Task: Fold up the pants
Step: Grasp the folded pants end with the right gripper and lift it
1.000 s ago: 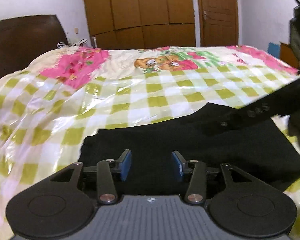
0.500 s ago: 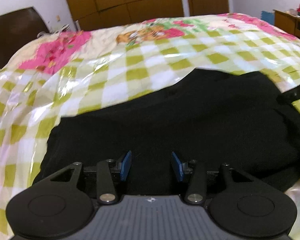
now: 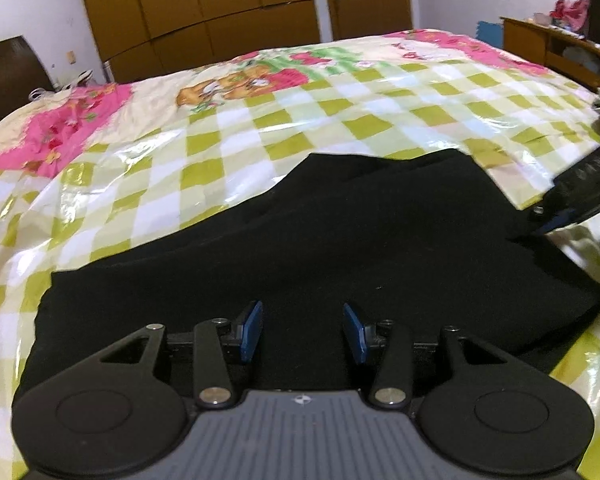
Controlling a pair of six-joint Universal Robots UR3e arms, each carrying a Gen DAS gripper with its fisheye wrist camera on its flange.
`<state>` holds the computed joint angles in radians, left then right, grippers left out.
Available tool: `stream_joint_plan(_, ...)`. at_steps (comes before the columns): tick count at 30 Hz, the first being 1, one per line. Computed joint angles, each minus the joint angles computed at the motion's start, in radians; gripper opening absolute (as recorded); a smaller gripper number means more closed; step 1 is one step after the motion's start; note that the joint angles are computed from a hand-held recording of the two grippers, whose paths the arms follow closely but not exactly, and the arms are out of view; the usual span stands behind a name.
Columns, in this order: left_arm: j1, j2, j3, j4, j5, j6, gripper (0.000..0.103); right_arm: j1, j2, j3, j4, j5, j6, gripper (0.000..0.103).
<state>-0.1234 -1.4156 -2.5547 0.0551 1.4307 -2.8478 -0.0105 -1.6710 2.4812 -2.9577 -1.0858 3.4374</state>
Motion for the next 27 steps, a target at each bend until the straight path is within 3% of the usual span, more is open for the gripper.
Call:
stream_joint_plan(3, -0.022, -0.050, 0.016, 0.036, -0.004, 0.009, 0.057, -0.090, 0.030, 0.043, -0.041, 0.132, 0.000, 0.036)
stream_joint_plan(6, -0.029, -0.087, 0.036, 0.050, 0.001, 0.005, 0.057, -0.088, 0.052, 0.026, -0.045, 0.165, -0.021, 0.042)
stream_joint_plan(10, 0.007, -0.089, 0.033, 0.039, -0.046, 0.016, 0.057, -0.173, 0.027, 0.089, -0.053, 0.293, -0.113, 0.041)
stream_joint_plan(14, 0.003, -0.104, 0.040, 0.050, -0.040, 0.015, 0.057, -0.136, 0.185, 0.012, -0.088, 0.307, -0.123, 0.042)
stream_joint_plan(17, 0.026, -0.074, 0.026, 0.029, -0.060, 0.025, 0.057, -0.159, 0.196, 0.001, -0.072, 0.359, -0.138, 0.042)
stream_joint_plan(20, 0.037, -0.060, 0.013, 0.027, -0.070, 0.039, 0.057, -0.280, 0.124, 0.112, -0.033, 0.537, -0.221, 0.042)
stream_joint_plan(22, 0.032, -0.079, 0.020, 0.036, -0.065, 0.040, 0.057, -0.316, 0.186, 0.160, -0.138, 0.640, -0.238, 0.042)
stream_joint_plan(24, 0.022, -0.101, 0.035, 0.041, -0.057, 0.032, 0.057, -0.204, 0.322, 0.059, -0.290, 0.506, -0.091, 0.042)
stream_joint_plan(25, 0.011, -0.110, 0.045, 0.041, -0.044, 0.023, 0.057, -0.146, 0.361, -0.004, -0.279, 0.432, -0.065, 0.038)
stream_joint_plan(26, 0.002, -0.116, 0.051, 0.041, -0.029, 0.020, 0.057, -0.088, 0.398, -0.055, -0.296, 0.363, -0.020, 0.027)
stream_joint_plan(27, -0.004, -0.118, 0.053, 0.042, -0.021, 0.019, 0.057, -0.071, 0.400, -0.070, -0.297, 0.340, 0.001, 0.024)
